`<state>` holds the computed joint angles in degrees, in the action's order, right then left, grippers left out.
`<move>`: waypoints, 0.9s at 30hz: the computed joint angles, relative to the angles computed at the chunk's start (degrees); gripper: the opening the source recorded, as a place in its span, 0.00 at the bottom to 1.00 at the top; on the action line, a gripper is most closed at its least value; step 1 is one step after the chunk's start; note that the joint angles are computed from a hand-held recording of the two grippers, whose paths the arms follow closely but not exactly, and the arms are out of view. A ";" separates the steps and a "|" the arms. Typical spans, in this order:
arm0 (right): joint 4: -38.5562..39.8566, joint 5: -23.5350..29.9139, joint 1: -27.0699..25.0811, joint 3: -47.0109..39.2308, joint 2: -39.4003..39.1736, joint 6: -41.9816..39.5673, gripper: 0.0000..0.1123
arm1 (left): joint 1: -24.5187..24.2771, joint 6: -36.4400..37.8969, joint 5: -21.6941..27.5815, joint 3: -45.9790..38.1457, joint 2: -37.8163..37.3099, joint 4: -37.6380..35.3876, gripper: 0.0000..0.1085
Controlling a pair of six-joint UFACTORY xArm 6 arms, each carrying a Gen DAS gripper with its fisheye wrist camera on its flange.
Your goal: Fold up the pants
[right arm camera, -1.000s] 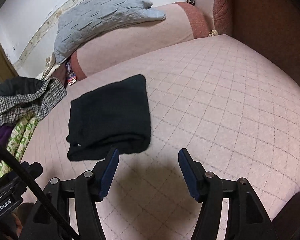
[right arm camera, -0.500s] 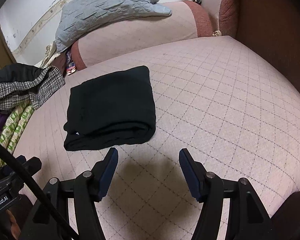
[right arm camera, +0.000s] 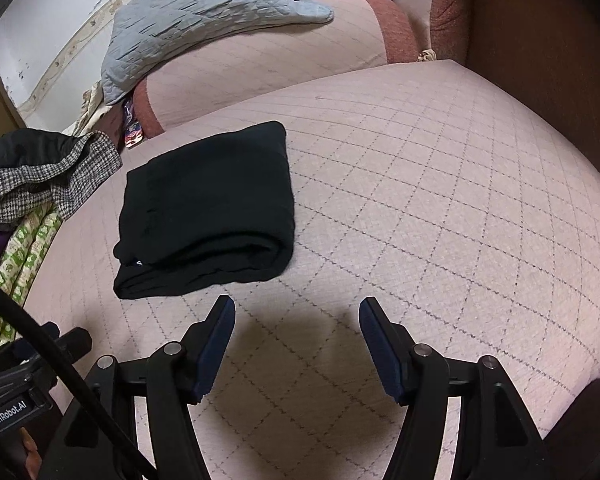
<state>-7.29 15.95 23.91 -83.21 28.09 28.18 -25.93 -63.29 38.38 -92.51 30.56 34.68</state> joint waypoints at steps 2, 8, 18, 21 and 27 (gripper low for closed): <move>0.17 0.17 -0.22 -0.15 0.25 0.09 0.62 | 0.03 0.54 0.13 -0.38 0.41 -0.51 0.72; 1.19 0.74 -0.54 -0.86 0.90 -0.56 0.62 | 0.28 1.75 0.60 -1.25 1.43 -2.19 0.72; -3.10 1.09 -1.94 -2.72 1.91 2.57 0.62 | 3.88 5.68 -6.15 0.59 1.81 -8.59 0.72; -5.90 1.81 -2.88 -4.52 2.42 4.19 0.62 | 6.62 9.10 -11.55 0.98 2.29 -12.33 0.72; 0.17 7.30 -4.07 -17.08 9.12 -3.02 0.65 | 10.76 33.75 -17.72 -6.44 9.39 -39.35 0.72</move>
<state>-7.12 23.25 19.84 -100.29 37.21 25.16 -15.17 -29.54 20.65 -98.94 39.95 -4.67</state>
